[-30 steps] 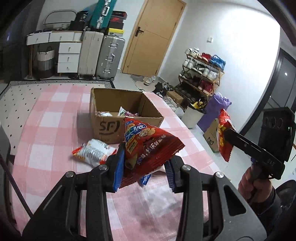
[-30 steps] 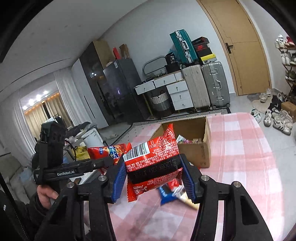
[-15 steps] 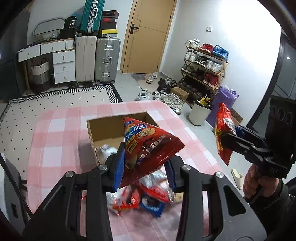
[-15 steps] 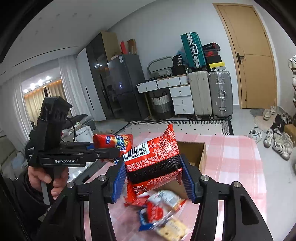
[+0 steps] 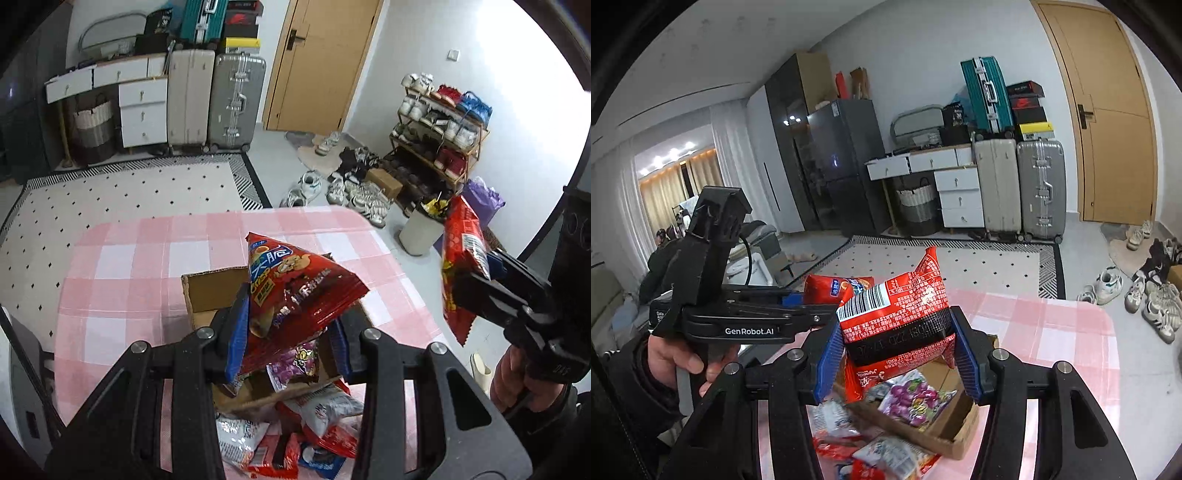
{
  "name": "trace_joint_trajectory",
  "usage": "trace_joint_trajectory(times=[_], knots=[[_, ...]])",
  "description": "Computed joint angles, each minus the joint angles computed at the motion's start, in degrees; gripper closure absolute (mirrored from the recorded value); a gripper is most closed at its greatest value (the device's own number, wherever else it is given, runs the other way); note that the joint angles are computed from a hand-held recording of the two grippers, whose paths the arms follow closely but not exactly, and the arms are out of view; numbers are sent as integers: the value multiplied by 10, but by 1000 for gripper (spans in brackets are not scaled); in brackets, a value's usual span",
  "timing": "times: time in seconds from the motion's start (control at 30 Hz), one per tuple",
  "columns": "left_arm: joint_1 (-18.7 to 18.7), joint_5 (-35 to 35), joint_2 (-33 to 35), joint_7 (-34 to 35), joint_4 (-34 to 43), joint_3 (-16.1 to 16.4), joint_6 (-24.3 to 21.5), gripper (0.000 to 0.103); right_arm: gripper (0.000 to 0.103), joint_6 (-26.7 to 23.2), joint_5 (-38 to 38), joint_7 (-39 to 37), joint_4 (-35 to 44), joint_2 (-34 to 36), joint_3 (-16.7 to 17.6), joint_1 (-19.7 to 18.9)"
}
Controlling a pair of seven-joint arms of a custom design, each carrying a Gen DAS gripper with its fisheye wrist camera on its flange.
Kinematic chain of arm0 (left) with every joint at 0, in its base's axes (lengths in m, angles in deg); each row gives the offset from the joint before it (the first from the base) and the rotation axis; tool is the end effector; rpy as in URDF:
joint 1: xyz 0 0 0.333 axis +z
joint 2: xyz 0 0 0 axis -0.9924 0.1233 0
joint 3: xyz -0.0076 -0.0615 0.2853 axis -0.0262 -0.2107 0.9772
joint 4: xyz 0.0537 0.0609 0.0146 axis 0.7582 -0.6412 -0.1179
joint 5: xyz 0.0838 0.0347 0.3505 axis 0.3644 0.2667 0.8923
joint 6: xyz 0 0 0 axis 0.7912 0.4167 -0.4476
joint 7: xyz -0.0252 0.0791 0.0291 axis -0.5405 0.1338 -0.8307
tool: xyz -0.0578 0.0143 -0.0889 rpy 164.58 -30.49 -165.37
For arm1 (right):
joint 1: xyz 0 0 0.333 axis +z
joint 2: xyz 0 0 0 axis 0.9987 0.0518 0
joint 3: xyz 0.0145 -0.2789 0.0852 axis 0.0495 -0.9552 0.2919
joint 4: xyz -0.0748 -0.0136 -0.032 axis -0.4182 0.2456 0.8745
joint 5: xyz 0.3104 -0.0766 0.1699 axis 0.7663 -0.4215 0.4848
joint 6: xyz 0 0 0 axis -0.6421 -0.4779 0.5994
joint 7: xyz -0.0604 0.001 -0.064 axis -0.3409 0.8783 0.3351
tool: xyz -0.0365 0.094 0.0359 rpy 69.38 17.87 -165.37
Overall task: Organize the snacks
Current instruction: 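Lift both red bags and carry them over the cardboard box, then open both grippers to drop the red bags into the box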
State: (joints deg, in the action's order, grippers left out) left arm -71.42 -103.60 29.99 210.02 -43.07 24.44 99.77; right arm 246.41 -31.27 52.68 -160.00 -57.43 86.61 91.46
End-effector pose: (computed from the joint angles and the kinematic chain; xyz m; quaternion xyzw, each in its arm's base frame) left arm 0.6553 0.0208 0.5820 -0.4957 0.7766 -0.3776 0.0927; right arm 0.5949 0.2196 0.5140 -0.6485 0.5468 -0.2184 0.4825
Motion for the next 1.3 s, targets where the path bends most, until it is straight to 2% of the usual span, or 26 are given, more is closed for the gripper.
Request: trace_joint_trajectory(times=[0.13, 0.27, 0.37, 0.57, 0.6, 0.67, 0.7, 0.73, 0.77, 0.83, 0.9, 0.97, 1.03, 1.1, 1.13, 1.2, 1.23, 1.3], knots=[[-11, 36, 62, -24, 50, -3, -2, 68, 48, -30, -10, 8, 56, 53, -23, 15], [-11, 62, 110, -39, 89, -12, -13, 67, 48, -68, -25, 21, 113, 103, -61, 46], [-6, 71, 136, -41, 101, -20, -14, 67, 48, -83, -22, 18, 140, 135, -61, 46], [1, 79, 193, -46, 151, -36, -38, 67, 47, -124, -45, 39, 208, 199, -104, 81], [0, 82, 201, -53, 161, -37, -40, 64, 45, -131, -53, 43, 219, 207, -113, 89], [5, 78, 212, -55, 177, -44, -49, 50, 35, -119, -57, 43, 204, 205, -114, 91], [9, 73, 207, -51, 169, -47, -43, 34, 34, -111, -60, 49, 202, 206, -119, 96], [13, 67, 199, -45, 156, -50, -35, 23, 31, -103, -63, 56, 200, 207, -125, 99], [18, 58, 187, -35, 137, -53, -21, 23, 29, -96, -65, 62, 194, 205, -128, 100], [21, 50, 167, -24, 108, -51, 1, 23, 28, -74, -62, 53, 174, 194, -106, 81], [24, 43, 144, -20, 79, -48, 17, 23, 26, -51, -65, 63, 153, 180, -114, 86], [28, 32, 128, -11, 59, -46, 21, 23, 23, -27, -68, 80, 128, 163, -123, 91], [29, 30, 113, -7, 43, -41, 22, 23, 22, -7, -72, 82, 103, 145, -108, 77], [30, 23, 96, -4, 24, -37, 23, 23, 19, 8, -82, 100, 77, 123, -139, 104], [32, 18, 91, 1, 18, -35, 24, 23, 19, 11, -87, 105, 68, 114, -139, 102], [32, 8, 71, 11, -6, -32, 33, 23, 19, 21, -95, 101, 47, 99, -111, 79], [33, 2, 60, 17, -19, -30, 38, 23, 19, 28, -100, 108, 36, 89, -123, 90], [36, -15, 35, 31, -47, -26, 46, 23, 18, 39, -105, 126, 13, 70, -171, 133]])
